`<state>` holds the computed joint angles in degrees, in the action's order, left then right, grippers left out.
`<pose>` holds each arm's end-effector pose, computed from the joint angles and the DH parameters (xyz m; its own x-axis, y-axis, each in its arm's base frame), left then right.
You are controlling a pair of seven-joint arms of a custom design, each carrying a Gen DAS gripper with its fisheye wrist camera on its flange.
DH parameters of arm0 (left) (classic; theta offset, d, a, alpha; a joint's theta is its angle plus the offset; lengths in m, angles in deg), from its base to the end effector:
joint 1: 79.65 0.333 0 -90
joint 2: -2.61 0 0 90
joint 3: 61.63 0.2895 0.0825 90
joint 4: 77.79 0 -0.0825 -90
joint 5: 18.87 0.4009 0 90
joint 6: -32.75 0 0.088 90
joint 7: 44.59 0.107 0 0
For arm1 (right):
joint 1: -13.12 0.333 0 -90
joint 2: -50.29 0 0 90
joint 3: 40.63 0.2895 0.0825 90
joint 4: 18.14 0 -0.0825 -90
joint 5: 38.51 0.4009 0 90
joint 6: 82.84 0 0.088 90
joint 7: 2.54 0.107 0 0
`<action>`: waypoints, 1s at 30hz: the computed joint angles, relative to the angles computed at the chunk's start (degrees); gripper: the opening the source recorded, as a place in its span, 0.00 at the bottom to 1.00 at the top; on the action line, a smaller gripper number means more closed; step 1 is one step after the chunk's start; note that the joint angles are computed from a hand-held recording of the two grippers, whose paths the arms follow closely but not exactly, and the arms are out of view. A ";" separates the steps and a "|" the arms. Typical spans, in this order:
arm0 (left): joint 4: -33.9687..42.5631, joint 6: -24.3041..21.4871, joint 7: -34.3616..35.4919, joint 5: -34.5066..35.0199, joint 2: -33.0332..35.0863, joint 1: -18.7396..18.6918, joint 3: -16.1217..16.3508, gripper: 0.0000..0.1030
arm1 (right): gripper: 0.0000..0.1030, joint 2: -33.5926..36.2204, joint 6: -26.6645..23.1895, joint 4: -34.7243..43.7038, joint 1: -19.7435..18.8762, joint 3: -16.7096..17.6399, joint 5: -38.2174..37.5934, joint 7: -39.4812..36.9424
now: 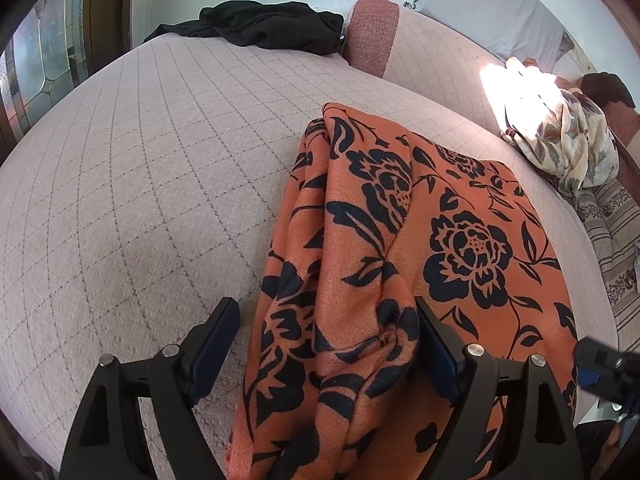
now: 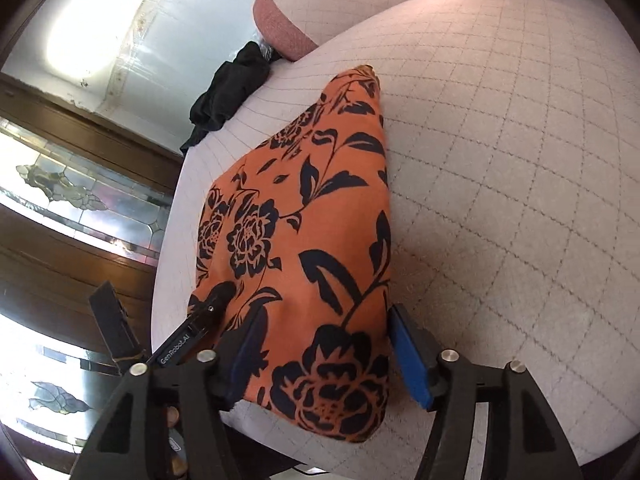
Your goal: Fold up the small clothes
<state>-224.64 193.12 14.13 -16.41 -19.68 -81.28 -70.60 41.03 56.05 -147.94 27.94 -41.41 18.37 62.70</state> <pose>0.4693 -0.0904 0.4350 0.2416 -0.9453 0.2193 -0.7751 -0.3240 -0.5425 0.5233 0.1342 0.4271 0.1244 -0.7513 -0.6481 -0.9398 0.1203 -0.3199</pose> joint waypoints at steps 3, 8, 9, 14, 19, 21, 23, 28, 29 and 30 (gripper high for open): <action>0.04 -0.04 0.25 -0.17 0.00 -0.18 0.20 0.83 | 0.40 3.47 -4.31 1.79 -0.20 0.05 0.02 2.09; -0.12 0.26 0.91 -0.63 0.01 -0.33 0.45 0.83 | 0.32 0.29 3.12 -0.65 0.68 2.69 -7.90 3.07; -0.04 0.15 0.87 -0.50 0.06 -0.23 0.31 0.84 | 0.32 0.38 3.55 -0.73 0.82 2.81 -10.33 3.96; -0.16 0.45 1.20 -0.83 0.07 -0.45 0.58 0.84 | 0.50 1.08 0.78 -0.31 1.06 0.71 -5.94 3.03; -0.16 0.29 0.83 -0.55 -0.04 -0.08 0.17 0.84 | 0.52 -3.11 6.20 -1.80 0.93 0.00 -4.31 2.10; -0.15 0.33 0.63 -0.43 0.00 0.01 0.06 0.84 | 0.52 -2.37 4.26 0.82 1.58 -1.12 -1.95 -0.10; -0.17 0.50 0.86 -0.57 0.07 -0.17 0.25 0.84 | 0.52 -0.54 1.87 4.01 1.97 -1.47 0.73 -2.66; -2.99 3.07 3.75 -6.14 -3.06 -3.56 3.83 0.82 | 0.57 9.96 -4.96 13.58 0.90 0.92 1.97 -0.09; -4.31 4.03 5.31 -7.82 -4.80 -4.71 5.02 0.82 | 0.57 12.35 -7.38 15.10 0.17 1.42 0.90 1.50; -5.70 4.45 6.08 -8.83 -6.98 -5.08 5.46 0.82 | 0.57 12.87 -6.60 15.06 -0.39 2.16 1.60 1.43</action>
<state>-230.35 197.57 20.21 -25.24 -26.66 -86.36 -65.14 53.90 49.45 -132.88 27.54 -39.25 19.97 64.13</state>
